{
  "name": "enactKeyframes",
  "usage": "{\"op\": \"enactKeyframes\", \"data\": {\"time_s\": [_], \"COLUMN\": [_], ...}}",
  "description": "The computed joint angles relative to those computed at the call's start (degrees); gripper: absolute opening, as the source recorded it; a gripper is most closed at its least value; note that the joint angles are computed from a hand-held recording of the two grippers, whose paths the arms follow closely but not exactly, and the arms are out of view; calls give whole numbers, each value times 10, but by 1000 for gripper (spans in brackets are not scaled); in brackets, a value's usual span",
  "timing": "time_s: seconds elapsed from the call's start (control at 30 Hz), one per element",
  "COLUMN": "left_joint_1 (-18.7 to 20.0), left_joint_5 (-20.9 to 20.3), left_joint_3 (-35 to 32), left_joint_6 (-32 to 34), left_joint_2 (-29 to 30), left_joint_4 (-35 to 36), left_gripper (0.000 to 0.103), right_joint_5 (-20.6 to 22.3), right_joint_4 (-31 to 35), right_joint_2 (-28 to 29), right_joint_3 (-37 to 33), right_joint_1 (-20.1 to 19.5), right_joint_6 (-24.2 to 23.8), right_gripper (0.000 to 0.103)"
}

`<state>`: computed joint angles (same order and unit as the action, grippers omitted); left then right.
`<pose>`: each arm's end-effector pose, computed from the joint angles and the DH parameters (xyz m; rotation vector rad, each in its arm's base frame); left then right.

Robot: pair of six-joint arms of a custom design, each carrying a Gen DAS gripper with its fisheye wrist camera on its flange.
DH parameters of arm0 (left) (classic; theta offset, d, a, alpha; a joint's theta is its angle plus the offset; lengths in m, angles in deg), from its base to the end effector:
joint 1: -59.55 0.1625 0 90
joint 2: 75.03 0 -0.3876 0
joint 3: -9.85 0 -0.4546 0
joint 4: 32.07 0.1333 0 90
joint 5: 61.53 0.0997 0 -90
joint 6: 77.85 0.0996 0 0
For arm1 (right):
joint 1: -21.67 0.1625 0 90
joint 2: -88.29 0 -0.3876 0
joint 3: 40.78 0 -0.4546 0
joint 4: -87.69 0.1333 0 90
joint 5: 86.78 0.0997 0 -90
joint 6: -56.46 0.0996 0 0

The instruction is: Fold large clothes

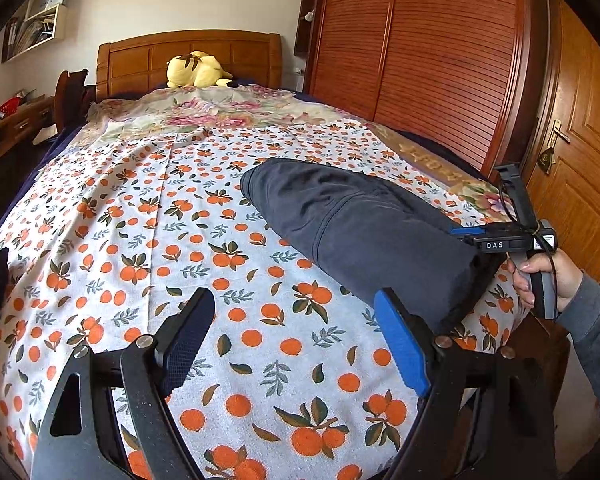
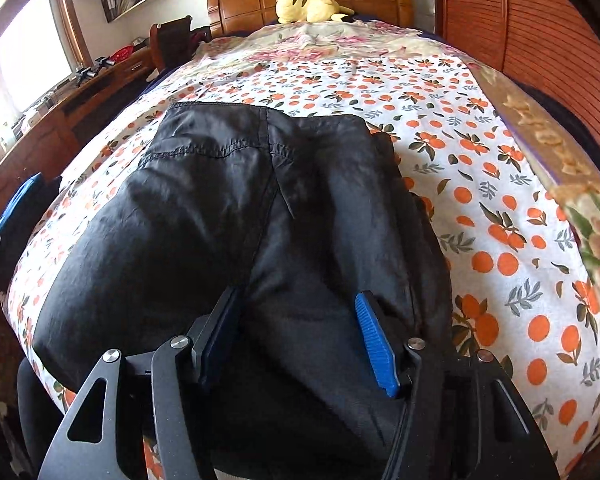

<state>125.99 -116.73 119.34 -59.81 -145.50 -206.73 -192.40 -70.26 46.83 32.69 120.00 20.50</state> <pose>-0.0699 -0.6360 0.2557 0.5531 2.3417 -1.0386 0.2231 -0.7890 0.1590 0.8852 -2.4862 0.7440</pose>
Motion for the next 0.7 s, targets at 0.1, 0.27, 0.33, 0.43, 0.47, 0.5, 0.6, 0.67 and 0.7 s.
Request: {"op": "enactKeyframes", "data": {"time_s": [0.1, 0.27, 0.33, 0.43, 0.47, 0.5, 0.6, 0.67, 0.7], "left_joint_1": [0, -1, 0, 0, 0, -1, -3, -4, -4], "left_joint_5": [1, 2, 1, 1, 0, 0, 0, 1, 1], "left_joint_3": [0, -1, -2, -2, -2, -3, -2, -1, 0], "left_joint_6": [0, -2, -3, -4, -5, -5, -2, -2, -3], "left_joint_2": [1, 2, 4, 6, 7, 7, 8, 8, 7], "left_joint_4": [0, 3, 4, 6, 7, 8, 7, 7, 8], "left_gripper": [83, 83, 83, 83, 83, 83, 83, 83, 83], "right_joint_5": [-1, 13, 26, -8, -11, -11, 13, 40, 59], "right_joint_4": [-11, -8, 4, -18, -27, -40, -90, -128, -144], "right_joint_2": [-6, -15, -21, -23, -26, -31, -58, -84, -101], "right_joint_3": [14, 28, 33, 48, 54, 63, 103, 134, 150], "right_joint_1": [-1, -4, -5, 6, 7, 9, 10, 8, 5], "right_joint_6": [-10, -17, -28, -79, -87, -95, -119, -124, -122], "right_gripper": [61, 44, 23, 8, 6, 5, 3, 3, 3]}}
